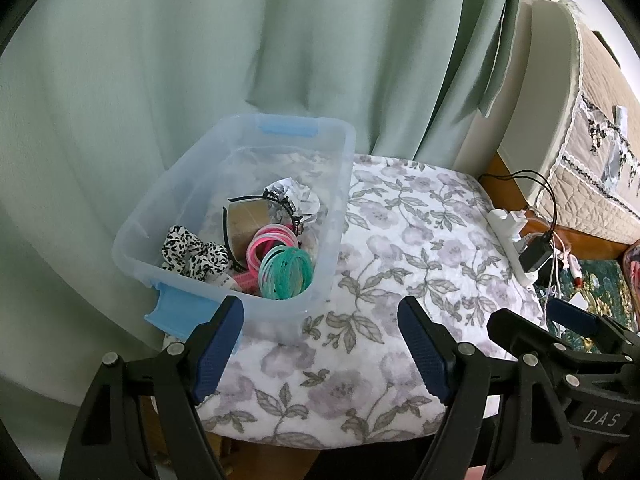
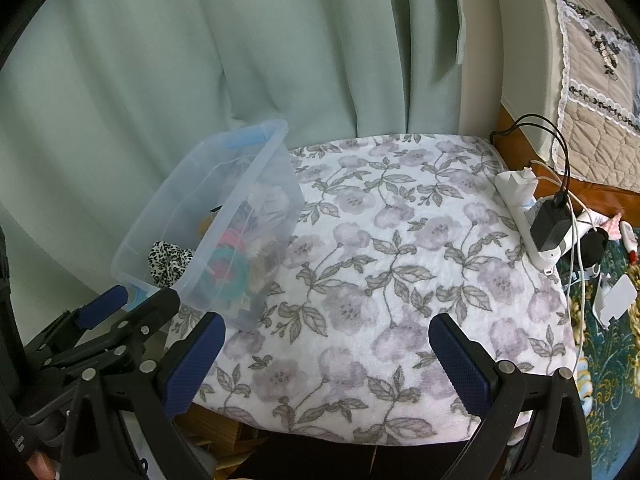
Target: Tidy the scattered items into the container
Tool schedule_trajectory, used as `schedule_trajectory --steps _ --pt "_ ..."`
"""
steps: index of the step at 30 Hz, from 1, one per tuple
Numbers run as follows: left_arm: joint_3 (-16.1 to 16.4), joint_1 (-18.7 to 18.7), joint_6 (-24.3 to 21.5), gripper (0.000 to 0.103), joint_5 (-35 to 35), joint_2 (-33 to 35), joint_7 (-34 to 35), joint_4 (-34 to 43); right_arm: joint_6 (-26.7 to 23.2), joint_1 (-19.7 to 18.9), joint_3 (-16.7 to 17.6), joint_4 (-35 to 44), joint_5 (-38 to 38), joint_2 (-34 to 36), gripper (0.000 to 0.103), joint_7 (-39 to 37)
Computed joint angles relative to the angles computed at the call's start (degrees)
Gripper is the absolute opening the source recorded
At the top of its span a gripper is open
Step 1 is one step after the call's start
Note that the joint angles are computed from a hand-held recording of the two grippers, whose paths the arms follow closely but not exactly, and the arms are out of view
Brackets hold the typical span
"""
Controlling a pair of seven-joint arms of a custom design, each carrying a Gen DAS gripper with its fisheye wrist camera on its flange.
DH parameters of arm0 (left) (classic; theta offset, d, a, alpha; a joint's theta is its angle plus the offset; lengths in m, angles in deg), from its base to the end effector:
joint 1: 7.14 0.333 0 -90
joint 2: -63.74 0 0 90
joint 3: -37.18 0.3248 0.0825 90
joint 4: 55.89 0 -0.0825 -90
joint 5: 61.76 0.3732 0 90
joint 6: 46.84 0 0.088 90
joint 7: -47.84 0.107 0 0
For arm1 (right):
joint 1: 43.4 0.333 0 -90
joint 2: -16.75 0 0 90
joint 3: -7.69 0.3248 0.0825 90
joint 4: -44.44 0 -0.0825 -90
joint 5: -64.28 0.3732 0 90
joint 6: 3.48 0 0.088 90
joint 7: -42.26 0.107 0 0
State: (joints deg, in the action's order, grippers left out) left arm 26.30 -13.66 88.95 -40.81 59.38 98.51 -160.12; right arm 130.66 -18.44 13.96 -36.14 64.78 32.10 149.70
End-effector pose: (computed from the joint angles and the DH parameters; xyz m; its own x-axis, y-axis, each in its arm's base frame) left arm 0.5477 -0.1717 0.6454 0.1754 -0.9829 0.0564 -0.7445 -0.1699 -0.6456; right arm 0.5874 0.3429 0.6391 0.2851 -0.9326 -0.2215 -0.8076 -0.1093 -0.5796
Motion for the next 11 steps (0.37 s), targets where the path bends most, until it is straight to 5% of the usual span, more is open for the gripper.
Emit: schedule_trajectory --steps 11 --pt "0.01 0.06 -0.09 0.08 0.92 -0.08 -0.61 -0.15 -0.1 0.12 -0.02 0.24 0.07 0.26 0.103 0.01"
